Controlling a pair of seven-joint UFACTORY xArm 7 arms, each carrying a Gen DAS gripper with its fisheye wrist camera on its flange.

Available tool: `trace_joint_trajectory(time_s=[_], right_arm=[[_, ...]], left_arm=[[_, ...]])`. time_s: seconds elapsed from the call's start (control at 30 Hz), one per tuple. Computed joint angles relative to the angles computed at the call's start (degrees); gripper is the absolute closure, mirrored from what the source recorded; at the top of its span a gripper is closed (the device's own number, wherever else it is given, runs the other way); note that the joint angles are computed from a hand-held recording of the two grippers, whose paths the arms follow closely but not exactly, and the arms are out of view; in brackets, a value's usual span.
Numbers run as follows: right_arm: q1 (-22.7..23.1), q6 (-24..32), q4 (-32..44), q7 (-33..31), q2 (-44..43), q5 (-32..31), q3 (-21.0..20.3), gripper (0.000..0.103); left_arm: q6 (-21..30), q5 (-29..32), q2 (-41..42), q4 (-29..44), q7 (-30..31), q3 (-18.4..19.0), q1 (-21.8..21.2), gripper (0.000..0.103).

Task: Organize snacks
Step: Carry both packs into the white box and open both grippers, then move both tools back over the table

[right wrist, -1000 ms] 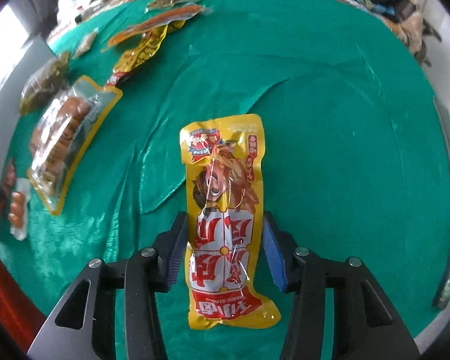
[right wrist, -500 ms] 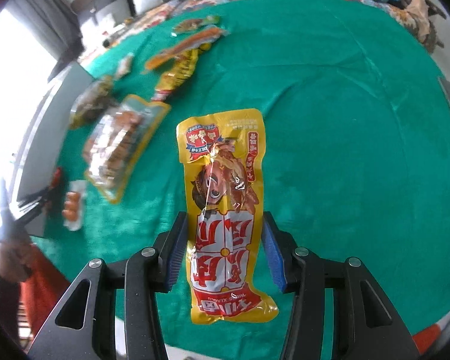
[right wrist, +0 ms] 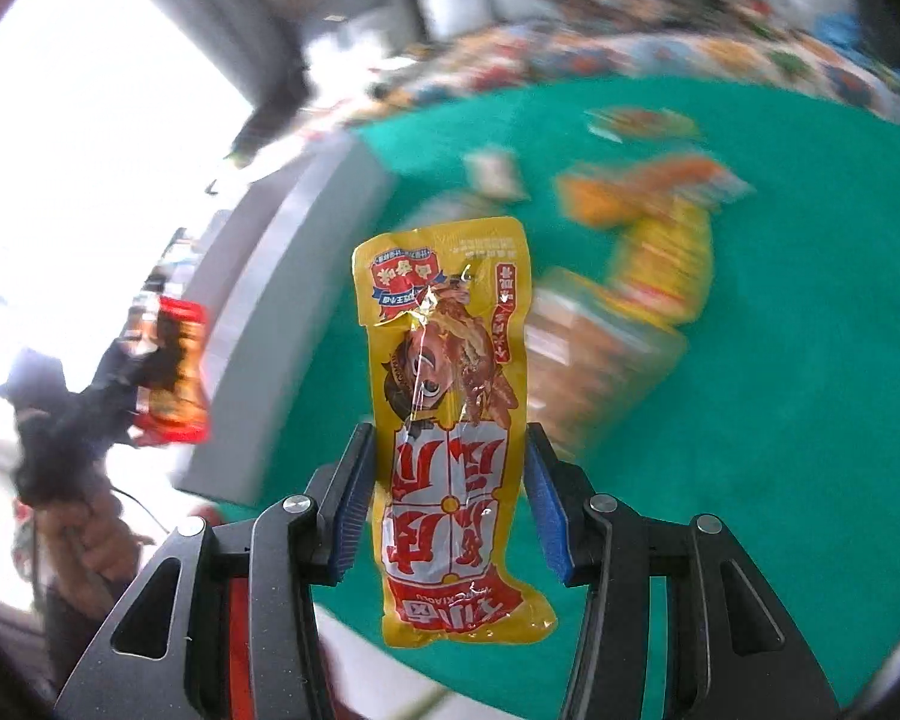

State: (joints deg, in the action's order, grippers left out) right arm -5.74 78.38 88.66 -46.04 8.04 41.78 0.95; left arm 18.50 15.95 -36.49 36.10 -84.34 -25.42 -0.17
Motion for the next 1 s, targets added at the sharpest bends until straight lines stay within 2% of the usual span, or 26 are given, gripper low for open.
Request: trace_joint_trajectory(time_s=[0.13,0.27,0.3,0.33,0.37,0.4,0.47,0.6,0.73,0.83,0.93,1.0], right_arm=[[6.07,1.76,1.98,4.81,-1.47,6.21,4.93,0.053],[13.66,-2.8,2.42,8.08,-1.92,7.86,8.45,0.05],[15.57,-4.6,2.44,8.92,-1.6,8.25,9.29,0.048],[17.39,-7.3,2.18,9.84,-1.47,8.24,9.97,0.038],[18.67,-9.19,2.27,10.64,-1.17,7.96,10.26,0.019],[19.93,-10.88,2.75,11.77,-0.65,7.21,10.58,0.018],[20.88,-11.65,3.58,12.16,0.08,7.41,10.71,0.019],[18.63,-11.79,0.61,6.76,-2.16,9.99,8.6,0.019],[16.01,-18.42,-2.95,2.84,-2.19,5.87,5.69,0.019],[12.31,-25.3,-6.95,0.6,-0.84,1.36,2.9,0.019],[7.6,-32.45,-11.15,-1.09,1.06,-4.37,0.18,0.019],[4.24,-37.05,-14.33,-3.1,1.81,-7.68,-1.26,0.019]], left_arm=[[12.82,-0.92,-9.92,-3.66,3.72,5.59,-0.58,0.073],[26.12,-0.41,-14.21,-4.9,7.54,6.82,0.44,0.067],[29.65,-0.4,-14.47,-4.97,7.76,6.51,0.7,0.055],[32.01,-0.53,-15.04,-5.44,8.04,6.63,0.43,0.046],[33.68,-0.44,-15.84,-6.25,7.88,6.43,0.21,0.026],[34.59,-0.04,-16.43,-6.87,7.03,5.55,0.24,0.014],[37.13,0.44,-18.76,-8.05,5.41,3.81,-0.75,0.012],[35.53,0.49,-18.67,-8.57,2.82,2.65,-2.52,0.012],[29.2,0.88,-14.78,-6.11,1.59,0.84,-4.55,0.011],[22.08,1.56,-7.76,-2.18,2.12,-1.02,-6.18,0.011],[13.71,3.02,3.55,3.37,4.45,-3.22,-8.38,0.008],[10.53,4.02,11.48,7.26,6.19,-3.81,-10.3,0.006]])
